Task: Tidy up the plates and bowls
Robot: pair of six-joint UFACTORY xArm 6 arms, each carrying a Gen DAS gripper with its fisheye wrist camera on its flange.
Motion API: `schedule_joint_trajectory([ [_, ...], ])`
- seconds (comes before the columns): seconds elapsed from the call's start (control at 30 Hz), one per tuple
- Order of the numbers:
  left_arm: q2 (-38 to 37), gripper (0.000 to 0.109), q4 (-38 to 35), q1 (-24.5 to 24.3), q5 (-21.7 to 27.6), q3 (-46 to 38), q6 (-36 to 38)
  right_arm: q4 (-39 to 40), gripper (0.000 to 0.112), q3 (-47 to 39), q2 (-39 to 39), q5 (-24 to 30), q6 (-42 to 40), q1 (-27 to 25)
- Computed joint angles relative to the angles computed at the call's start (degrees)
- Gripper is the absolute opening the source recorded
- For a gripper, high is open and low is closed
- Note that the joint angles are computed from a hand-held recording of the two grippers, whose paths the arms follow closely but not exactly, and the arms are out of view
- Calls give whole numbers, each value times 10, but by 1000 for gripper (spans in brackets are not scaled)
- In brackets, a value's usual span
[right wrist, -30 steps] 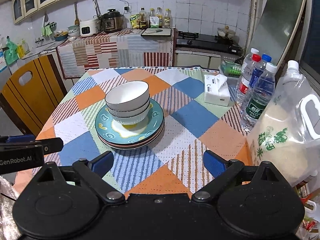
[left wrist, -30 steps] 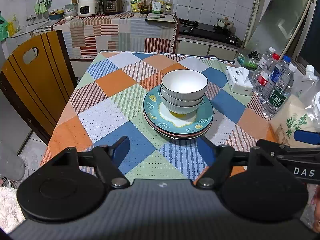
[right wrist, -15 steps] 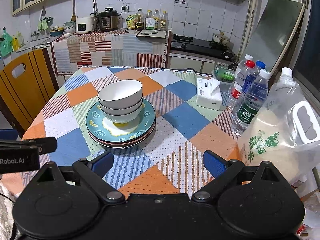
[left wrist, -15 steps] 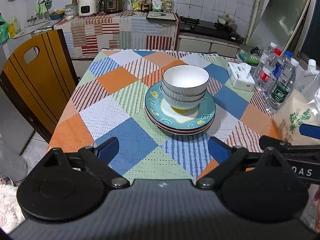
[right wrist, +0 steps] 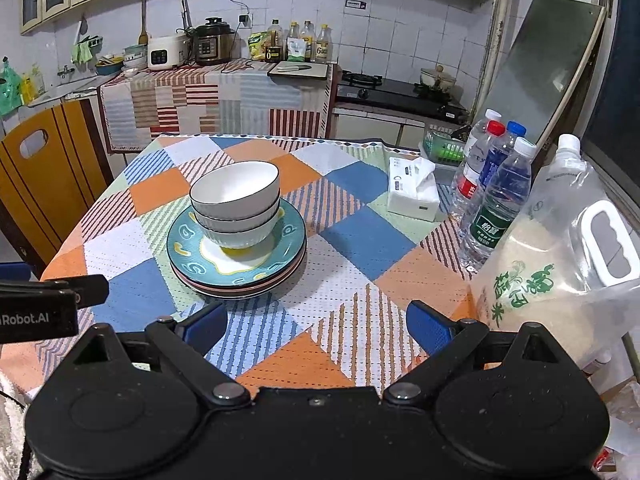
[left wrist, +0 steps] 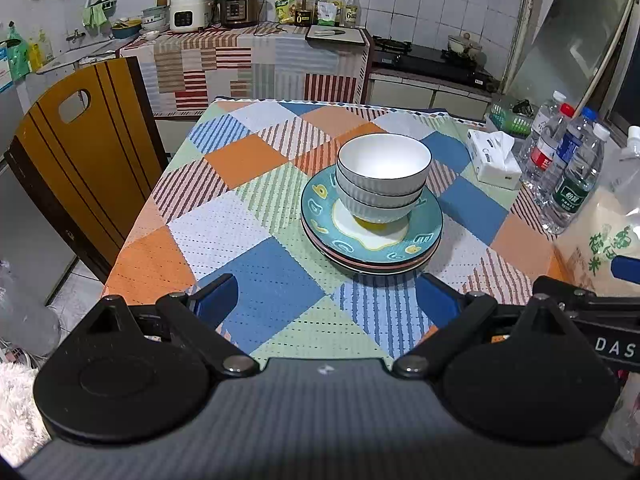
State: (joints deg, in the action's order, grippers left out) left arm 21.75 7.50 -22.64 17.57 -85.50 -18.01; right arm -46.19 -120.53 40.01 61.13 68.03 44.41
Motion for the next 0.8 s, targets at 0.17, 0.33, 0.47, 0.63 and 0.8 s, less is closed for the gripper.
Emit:
schedule_joint_trajectory([
  [0.17, -3, 97, 23, 0, -15, 8, -18, -6, 98, 4, -1, -1, 5, 0],
  [0.33, -4, 97, 49, 0, -20, 11, -34, -8, 98, 6, -1, -2, 3, 0],
  [0.47, -5, 97, 55, 0, -23, 13, -39, -8, 98, 5, 0, -1, 1, 1],
  [0.63, -5, 97, 50, 1, -23, 15, -29, -8, 98, 4, 1, 0, 1, 1],
  [0.8, -6, 97, 68, 2, -26, 18, -40, -7, 98, 7, 0, -2, 0, 0],
])
